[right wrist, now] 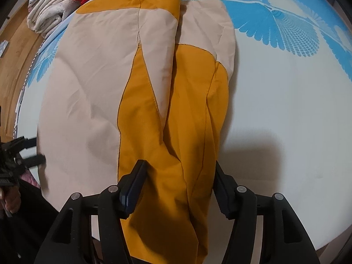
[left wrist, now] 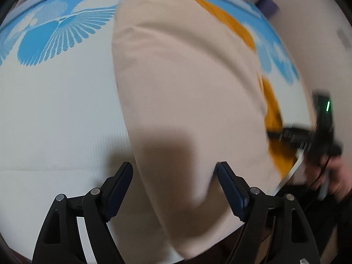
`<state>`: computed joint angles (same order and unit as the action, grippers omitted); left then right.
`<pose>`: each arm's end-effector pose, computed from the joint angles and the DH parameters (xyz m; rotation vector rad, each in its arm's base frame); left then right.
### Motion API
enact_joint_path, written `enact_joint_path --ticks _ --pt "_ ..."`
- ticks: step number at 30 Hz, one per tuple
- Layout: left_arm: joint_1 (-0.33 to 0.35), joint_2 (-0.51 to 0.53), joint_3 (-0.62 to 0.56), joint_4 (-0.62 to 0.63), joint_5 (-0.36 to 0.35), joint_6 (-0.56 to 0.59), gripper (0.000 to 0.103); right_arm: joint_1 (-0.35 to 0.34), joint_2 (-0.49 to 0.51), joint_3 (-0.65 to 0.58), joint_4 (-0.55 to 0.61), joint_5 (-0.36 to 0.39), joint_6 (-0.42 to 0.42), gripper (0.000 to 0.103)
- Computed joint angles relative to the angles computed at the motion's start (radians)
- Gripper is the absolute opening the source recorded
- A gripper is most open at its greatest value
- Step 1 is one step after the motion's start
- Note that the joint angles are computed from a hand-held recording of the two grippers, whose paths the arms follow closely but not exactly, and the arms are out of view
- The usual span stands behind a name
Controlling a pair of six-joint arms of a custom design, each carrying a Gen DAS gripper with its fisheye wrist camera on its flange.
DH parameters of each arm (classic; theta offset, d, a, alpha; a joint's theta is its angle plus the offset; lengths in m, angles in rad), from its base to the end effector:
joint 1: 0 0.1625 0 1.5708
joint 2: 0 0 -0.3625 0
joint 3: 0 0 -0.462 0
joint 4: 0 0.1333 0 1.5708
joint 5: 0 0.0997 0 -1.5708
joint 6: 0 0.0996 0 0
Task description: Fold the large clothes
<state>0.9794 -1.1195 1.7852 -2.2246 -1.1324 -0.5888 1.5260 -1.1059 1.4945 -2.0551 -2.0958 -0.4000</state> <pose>-0.1999 -0.6127 0.1120 0.0072 2.7523 -0.3276 0.0521 -0.7006 0.2352 0.4279 -2.5738 -0.0328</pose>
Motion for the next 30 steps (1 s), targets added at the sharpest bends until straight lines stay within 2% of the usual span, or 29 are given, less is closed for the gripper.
enact_joint_path --ticks 3,6,8,11,13,14,15,17,20,22,25,28,30 --pt "0.05 0.018 -0.025 -0.059 -0.048 -0.042 0.076 -0.006 0.017 -0.019 0.011 0.008 0.009 0.06" --pt "0.118 0.075 -0.094 -0.075 -0.137 -0.071 0.079 -0.011 0.04 -0.042 0.022 0.017 0.021 0.06" --pt "0.145 0.103 -0.123 -0.095 -0.172 -0.079 0.083 -0.013 0.044 -0.044 0.021 0.022 0.029 0.06" --pt "0.181 0.139 -0.153 -0.153 -0.222 -0.096 0.083 -0.014 0.052 -0.043 0.011 0.018 0.031 0.06" --pt "0.195 0.155 -0.156 -0.217 -0.228 -0.104 0.082 -0.012 0.059 -0.045 0.007 0.021 0.031 0.052" --pt "0.197 0.16 -0.158 -0.232 -0.226 -0.102 0.079 -0.012 0.062 -0.047 0.008 0.034 0.037 0.045" --pt "0.196 0.166 -0.165 -0.242 -0.218 -0.086 0.076 -0.013 0.065 -0.046 0.006 0.047 0.048 0.039" --pt "0.187 0.17 -0.174 -0.255 -0.187 -0.047 0.061 -0.011 0.076 -0.054 0.004 0.054 0.06 0.031" --pt "0.172 0.149 -0.172 -0.304 -0.145 -0.005 0.049 0.001 0.091 -0.059 -0.026 0.075 0.058 0.02" --pt "0.172 0.126 -0.167 -0.328 -0.137 -0.003 0.046 0.014 0.092 -0.047 -0.07 0.09 0.057 0.018" --pt "0.164 0.076 -0.155 -0.332 -0.063 0.011 0.046 0.042 0.116 -0.05 -0.149 0.113 0.042 0.015" --pt "0.17 0.033 -0.14 -0.302 0.043 0.009 0.048 0.073 0.139 -0.044 -0.239 0.161 0.023 0.014" --pt "0.169 -0.015 -0.108 -0.24 0.115 -0.042 0.05 0.089 0.162 -0.05 -0.257 0.179 0.012 0.014"
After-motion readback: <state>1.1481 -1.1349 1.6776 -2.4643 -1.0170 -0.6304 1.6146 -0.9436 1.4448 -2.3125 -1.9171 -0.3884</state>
